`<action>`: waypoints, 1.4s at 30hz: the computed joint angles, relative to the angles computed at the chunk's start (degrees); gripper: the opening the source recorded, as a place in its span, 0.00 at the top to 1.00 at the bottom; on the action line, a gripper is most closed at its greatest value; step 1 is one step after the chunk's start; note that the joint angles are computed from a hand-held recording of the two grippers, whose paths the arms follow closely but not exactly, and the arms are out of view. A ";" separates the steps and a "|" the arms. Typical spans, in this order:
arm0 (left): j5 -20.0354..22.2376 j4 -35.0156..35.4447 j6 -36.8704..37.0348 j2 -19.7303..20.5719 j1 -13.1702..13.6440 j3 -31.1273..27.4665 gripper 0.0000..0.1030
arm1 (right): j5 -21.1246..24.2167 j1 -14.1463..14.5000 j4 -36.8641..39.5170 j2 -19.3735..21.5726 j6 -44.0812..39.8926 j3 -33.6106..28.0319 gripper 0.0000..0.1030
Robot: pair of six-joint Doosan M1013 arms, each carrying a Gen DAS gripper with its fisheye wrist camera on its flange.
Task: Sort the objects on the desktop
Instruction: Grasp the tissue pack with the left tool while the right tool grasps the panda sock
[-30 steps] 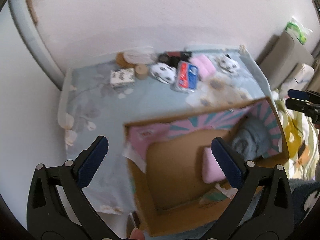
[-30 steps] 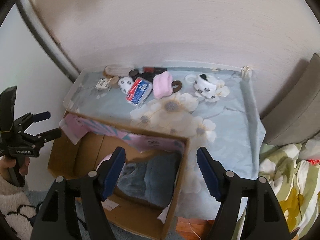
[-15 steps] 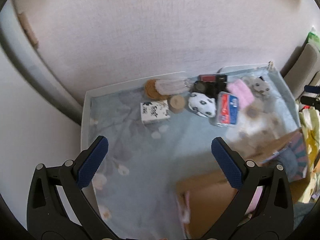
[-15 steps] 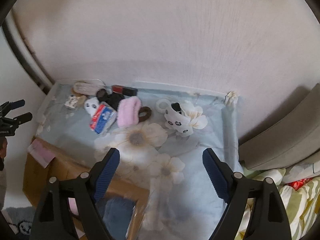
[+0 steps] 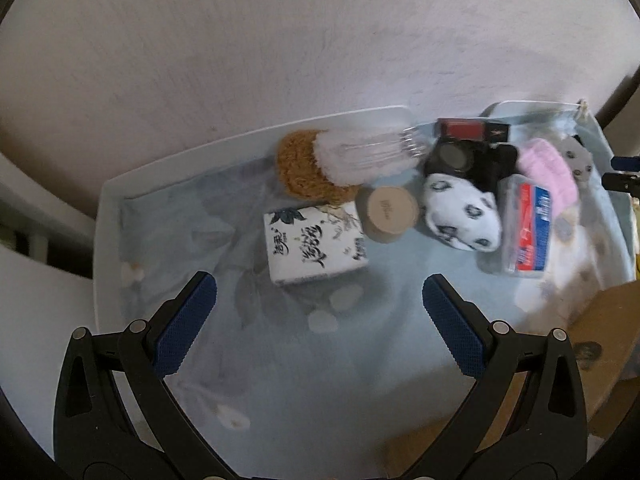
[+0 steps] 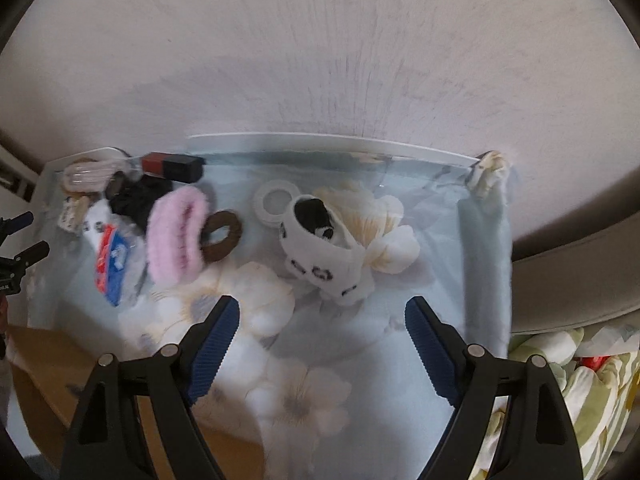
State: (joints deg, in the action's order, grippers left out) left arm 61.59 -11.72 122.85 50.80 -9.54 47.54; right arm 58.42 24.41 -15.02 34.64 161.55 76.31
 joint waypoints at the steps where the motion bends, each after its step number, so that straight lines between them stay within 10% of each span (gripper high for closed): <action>1: 0.37 -0.03 -0.42 0.48 0.04 -0.63 0.00 | -0.29 -0.20 0.17 0.15 -0.07 -0.03 0.20; 15: 2.36 0.85 -1.88 3.27 -0.35 -4.23 0.07 | 0.80 -2.12 1.36 2.46 -3.31 -0.84 0.20; 20: 5.46 -0.73 -1.29 4.31 -0.08 -5.93 0.40 | 0.41 -2.08 0.47 2.55 -3.19 -0.43 0.24; 26: 4.41 -1.28 -0.33 3.42 -0.03 -4.35 0.42 | -3.09 -2.18 1.41 1.93 -3.09 1.06 0.64; 42: 2.78 -2.47 0.44 -0.62 0.66 -0.27 0.42 | -1.29 0.13 -2.67 -0.35 0.24 2.13 0.67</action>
State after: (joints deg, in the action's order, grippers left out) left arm 64.37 -14.19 123.30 50.18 -8.87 47.26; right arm 57.13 24.53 -17.68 34.30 161.79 78.44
